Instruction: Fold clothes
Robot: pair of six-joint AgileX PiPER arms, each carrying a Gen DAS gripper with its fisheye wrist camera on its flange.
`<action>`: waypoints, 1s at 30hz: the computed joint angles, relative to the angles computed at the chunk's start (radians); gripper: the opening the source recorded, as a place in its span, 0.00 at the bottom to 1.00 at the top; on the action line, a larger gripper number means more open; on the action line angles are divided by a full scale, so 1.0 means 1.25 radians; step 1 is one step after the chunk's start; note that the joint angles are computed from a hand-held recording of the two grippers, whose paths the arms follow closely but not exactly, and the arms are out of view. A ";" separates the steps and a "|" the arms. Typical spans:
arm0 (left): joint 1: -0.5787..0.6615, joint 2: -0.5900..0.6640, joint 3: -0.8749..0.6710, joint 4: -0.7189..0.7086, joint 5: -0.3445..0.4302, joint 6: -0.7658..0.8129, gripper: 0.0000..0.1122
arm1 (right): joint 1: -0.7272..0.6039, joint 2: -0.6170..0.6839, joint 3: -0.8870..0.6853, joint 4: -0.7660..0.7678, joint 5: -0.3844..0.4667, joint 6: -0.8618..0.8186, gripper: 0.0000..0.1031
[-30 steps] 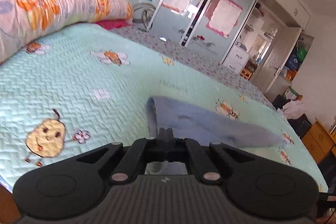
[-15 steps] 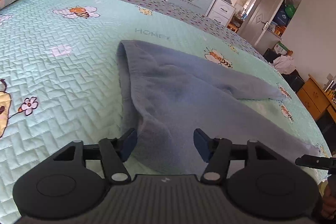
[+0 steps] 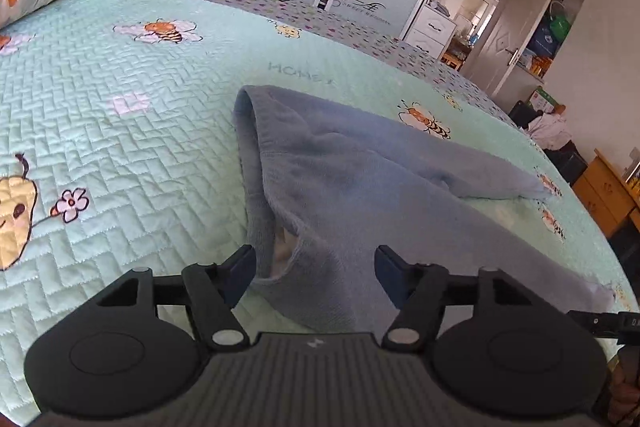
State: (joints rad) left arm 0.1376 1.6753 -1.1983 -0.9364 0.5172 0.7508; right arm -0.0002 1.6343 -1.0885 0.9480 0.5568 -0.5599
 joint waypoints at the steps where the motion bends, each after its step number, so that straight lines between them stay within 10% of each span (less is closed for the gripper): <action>1: -0.002 0.015 -0.020 0.014 0.014 -0.015 0.62 | 0.002 -0.002 0.001 -0.003 -0.002 0.002 0.80; 5: -0.019 0.073 -0.080 0.078 0.039 -0.069 0.58 | 0.003 -0.007 0.001 -0.015 -0.003 0.009 0.80; 9: -0.037 0.109 -0.108 0.149 0.047 -0.132 0.07 | 0.003 0.000 -0.003 -0.029 0.002 0.028 0.80; 18: 0.084 -0.096 0.019 0.011 0.057 -0.034 0.00 | -0.008 -0.005 0.000 -0.013 0.002 0.011 0.80; 26: 0.118 -0.111 0.038 0.010 0.108 0.012 0.02 | -0.003 -0.006 0.005 0.034 0.008 -0.022 0.80; 30: 0.089 -0.033 -0.002 -0.015 0.093 0.027 0.61 | 0.010 -0.032 0.014 -0.002 -0.005 -0.011 0.80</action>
